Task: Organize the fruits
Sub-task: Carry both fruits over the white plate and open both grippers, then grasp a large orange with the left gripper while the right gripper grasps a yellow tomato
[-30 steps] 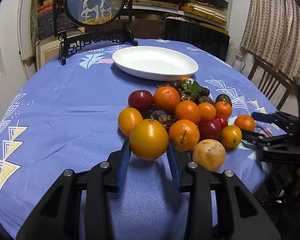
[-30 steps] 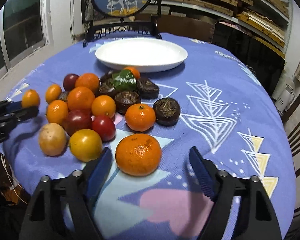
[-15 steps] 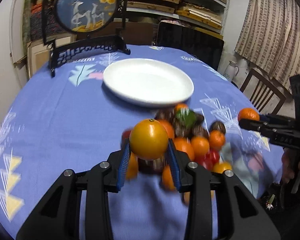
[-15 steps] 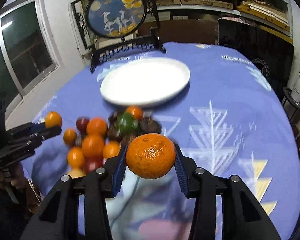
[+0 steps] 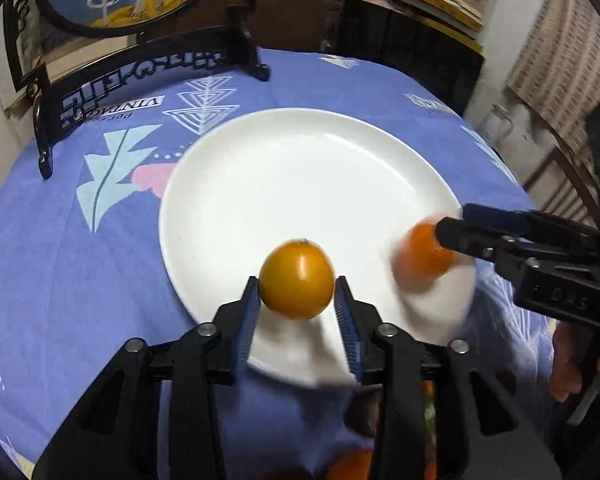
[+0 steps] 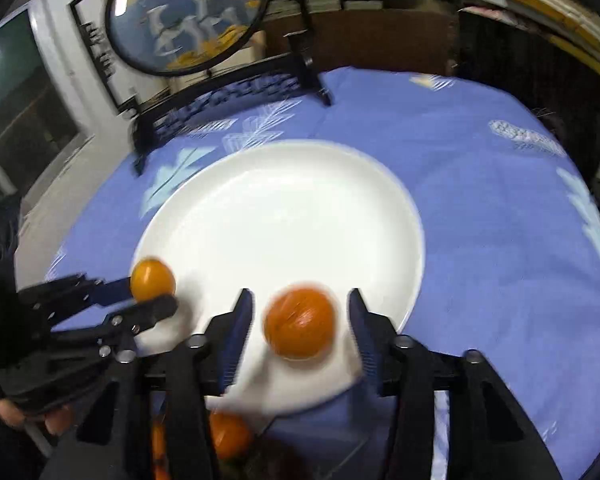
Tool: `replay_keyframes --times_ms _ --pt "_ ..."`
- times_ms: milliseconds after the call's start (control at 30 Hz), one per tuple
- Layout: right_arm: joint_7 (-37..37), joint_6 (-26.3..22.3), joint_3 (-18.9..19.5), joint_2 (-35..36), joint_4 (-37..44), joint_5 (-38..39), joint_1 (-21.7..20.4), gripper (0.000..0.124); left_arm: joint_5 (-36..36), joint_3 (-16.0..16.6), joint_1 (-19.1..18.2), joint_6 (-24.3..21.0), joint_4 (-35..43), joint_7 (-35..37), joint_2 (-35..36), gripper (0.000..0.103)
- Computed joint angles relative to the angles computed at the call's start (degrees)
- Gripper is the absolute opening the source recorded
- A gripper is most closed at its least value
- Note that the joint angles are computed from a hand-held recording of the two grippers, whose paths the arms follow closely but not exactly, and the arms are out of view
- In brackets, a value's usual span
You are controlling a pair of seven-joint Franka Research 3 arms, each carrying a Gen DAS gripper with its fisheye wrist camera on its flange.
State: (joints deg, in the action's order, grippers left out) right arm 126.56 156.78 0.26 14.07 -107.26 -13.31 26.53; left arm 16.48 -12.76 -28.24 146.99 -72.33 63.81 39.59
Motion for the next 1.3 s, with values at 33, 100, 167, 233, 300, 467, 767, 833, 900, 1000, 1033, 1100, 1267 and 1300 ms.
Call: replay_keyframes --times_ms 33,100,167,233,300,467,767,833,900,1000,1033,1100,1267,1300 --pt "2.4 1.45 -1.09 -0.58 -0.58 -2.26 0.83 0.063 1.18 -0.78 0.88 1.25 -0.57 -1.52 -0.33 0.054" --pt "6.85 3.04 -2.76 -2.93 -3.16 -7.97 2.43 0.063 2.58 2.21 -0.59 6.6 -6.33 -4.11 -4.12 0.069" --pt "12.25 2.64 -3.32 -5.75 -6.1 -14.53 3.27 0.064 6.61 4.36 -1.72 10.9 -13.2 -8.19 -8.93 0.072" --pt "16.5 2.49 -2.49 -9.32 -10.37 -18.8 3.08 0.065 7.76 3.2 -0.43 14.23 -20.52 -9.24 -13.64 0.072" --pt "18.18 3.2 -0.93 -12.47 -14.48 -20.58 2.18 0.067 11.02 3.62 -0.64 16.58 -28.01 -11.46 -18.65 0.072" --pt "25.22 3.47 3.35 -21.08 -24.79 -25.69 -0.47 0.071 19.48 3.02 0.08 21.17 -44.23 -17.54 -29.45 0.072" --pt "29.06 6.17 10.35 -29.6 -36.82 -21.61 -5.48 0.071 21.67 -1.49 4.77 22.74 -54.64 -21.31 -34.09 0.062" --pt "29.14 6.26 12.03 -30.1 -37.51 -20.6 -6.71 0.071 22.23 -1.53 4.52 21.59 -53.46 -22.22 -32.63 0.057" --pt "28.95 5.95 13.99 -30.79 -38.13 -20.11 -7.99 0.071 25.11 -0.35 3.44 20.77 -51.5 -25.71 -30.6 0.05" --pt "28.06 5.09 17.11 -31.21 -38.42 -20.08 -10.14 0.071 23.48 -0.28 3.86 22.98 -50.34 -25.89 -28.81 0.038" --pt "27.31 5.27 17.66 -31.18 -38.51 -19.74 -10.54 0.071 25.26 0.81 2.94 23.39 -50.22 -28.14 -28.75 0.037" --pt "24.74 6.19 18.03 -30.8 -38.73 -18.49 -10.43 0.07 28.06 1.89 2.1 24.29 -50.52 -30.89 -29.02 0.037" --pt "12.05 11.69 14.88 -28.34 -38.96 -7.8 -5.28 0.067 33.2 3.16 1.71 27.86 -53.29 -36.98 -31.78 0.037" --pt "7.55 13.03 13.52 -27.57 -38.82 -4.08 -2.88 0.066 34.26 3.1 1.9 28.09 -53.6 -38.08 -32.22 0.037"
